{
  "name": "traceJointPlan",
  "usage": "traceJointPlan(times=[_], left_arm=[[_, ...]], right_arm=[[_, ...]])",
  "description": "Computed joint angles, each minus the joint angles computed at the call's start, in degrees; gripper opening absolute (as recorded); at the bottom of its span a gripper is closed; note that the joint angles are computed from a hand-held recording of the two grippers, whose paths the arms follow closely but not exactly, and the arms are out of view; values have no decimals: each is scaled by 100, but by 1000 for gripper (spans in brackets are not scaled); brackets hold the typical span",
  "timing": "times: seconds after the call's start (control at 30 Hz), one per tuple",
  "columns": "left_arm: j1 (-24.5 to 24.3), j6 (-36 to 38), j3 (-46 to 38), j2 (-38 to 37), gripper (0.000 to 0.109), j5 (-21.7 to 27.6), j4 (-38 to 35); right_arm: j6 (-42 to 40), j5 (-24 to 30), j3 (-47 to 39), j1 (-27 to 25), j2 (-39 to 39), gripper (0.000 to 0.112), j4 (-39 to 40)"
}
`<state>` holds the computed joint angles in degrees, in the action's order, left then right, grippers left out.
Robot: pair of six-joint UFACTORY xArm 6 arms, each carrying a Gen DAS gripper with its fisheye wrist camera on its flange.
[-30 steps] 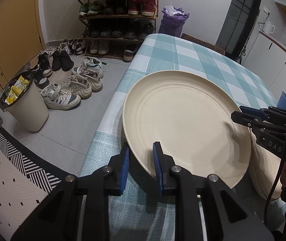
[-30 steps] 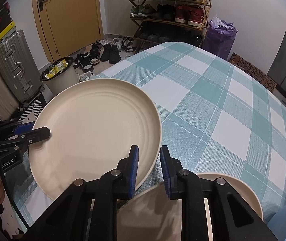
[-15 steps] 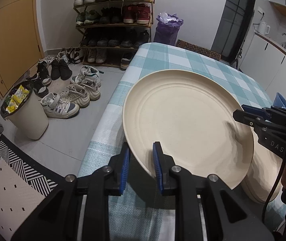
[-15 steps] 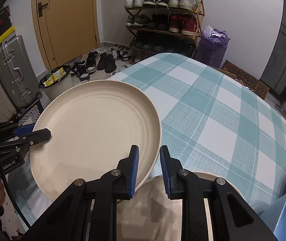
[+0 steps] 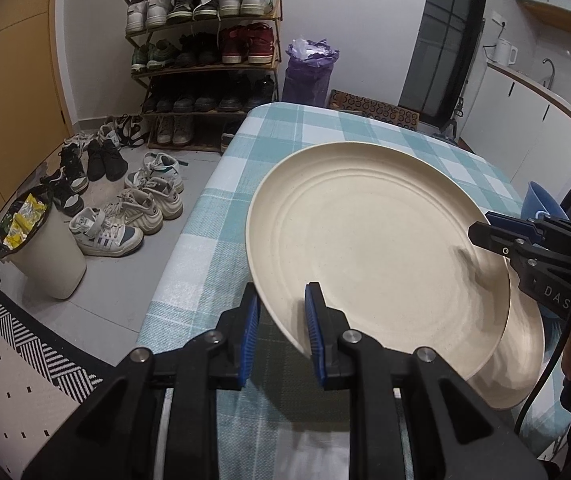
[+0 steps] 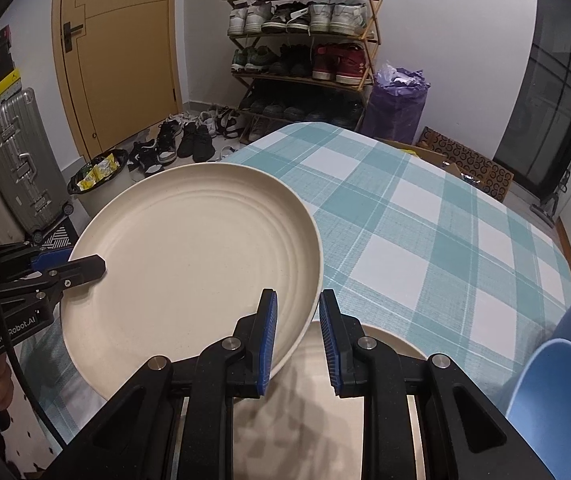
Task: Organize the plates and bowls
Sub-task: 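Lift and carry the held plate with both tools toward the other cream plate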
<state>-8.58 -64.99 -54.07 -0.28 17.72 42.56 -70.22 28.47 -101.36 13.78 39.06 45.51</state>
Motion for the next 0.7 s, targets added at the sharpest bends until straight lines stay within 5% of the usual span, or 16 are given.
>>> traceJointPlan(times=[0.7], left_arm=[[-564,344,-591,265,21,223,-79]], right_arm=[[-439,-226,927,-512,-746,22,679]])
